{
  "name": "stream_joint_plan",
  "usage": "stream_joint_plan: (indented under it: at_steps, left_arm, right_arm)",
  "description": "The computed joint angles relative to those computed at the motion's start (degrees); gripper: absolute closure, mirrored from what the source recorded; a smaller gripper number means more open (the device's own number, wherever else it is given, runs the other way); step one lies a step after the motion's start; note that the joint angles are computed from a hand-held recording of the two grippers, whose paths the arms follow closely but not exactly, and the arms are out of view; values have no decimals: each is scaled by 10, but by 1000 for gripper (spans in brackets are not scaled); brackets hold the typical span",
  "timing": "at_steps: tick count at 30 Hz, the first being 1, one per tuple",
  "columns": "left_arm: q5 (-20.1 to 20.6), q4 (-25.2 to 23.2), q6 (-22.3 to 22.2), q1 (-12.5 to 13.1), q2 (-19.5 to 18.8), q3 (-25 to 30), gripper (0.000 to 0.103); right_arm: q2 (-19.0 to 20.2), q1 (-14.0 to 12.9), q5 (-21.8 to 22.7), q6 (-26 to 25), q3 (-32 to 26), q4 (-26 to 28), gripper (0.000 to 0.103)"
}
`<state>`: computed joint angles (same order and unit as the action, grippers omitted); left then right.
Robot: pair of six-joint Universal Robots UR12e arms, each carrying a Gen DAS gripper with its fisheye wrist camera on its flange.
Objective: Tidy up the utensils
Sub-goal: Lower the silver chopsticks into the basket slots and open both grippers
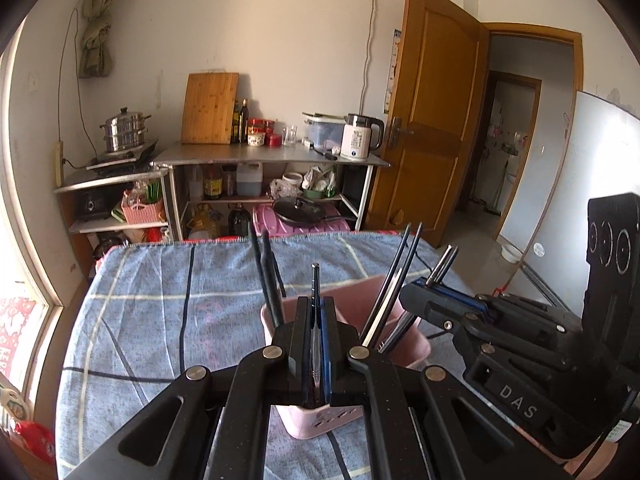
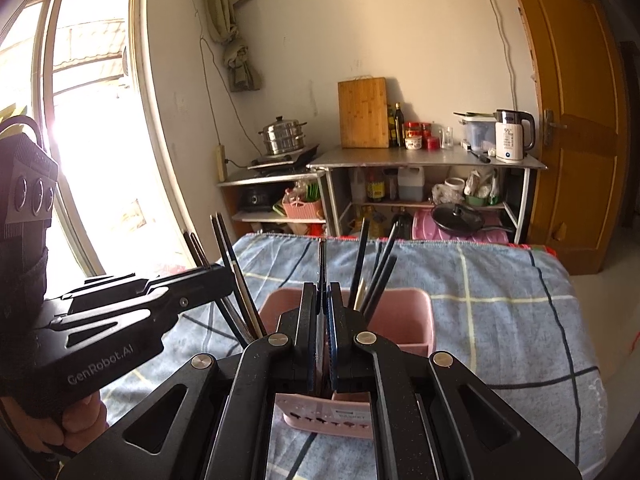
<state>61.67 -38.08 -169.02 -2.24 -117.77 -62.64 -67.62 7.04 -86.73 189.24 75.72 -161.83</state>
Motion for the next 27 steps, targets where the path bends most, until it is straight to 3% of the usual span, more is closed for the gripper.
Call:
stream_joint_plan:
  at_steps: [13, 27]
  left_arm:
    - [4, -23, 10, 1, -6, -15, 99]
    - [2, -3, 10, 2, 0, -27, 94]
  right_arm:
    - [7, -1, 7, -1, 6, 33, 98]
    - [8, -2, 15, -7, 3, 55, 98]
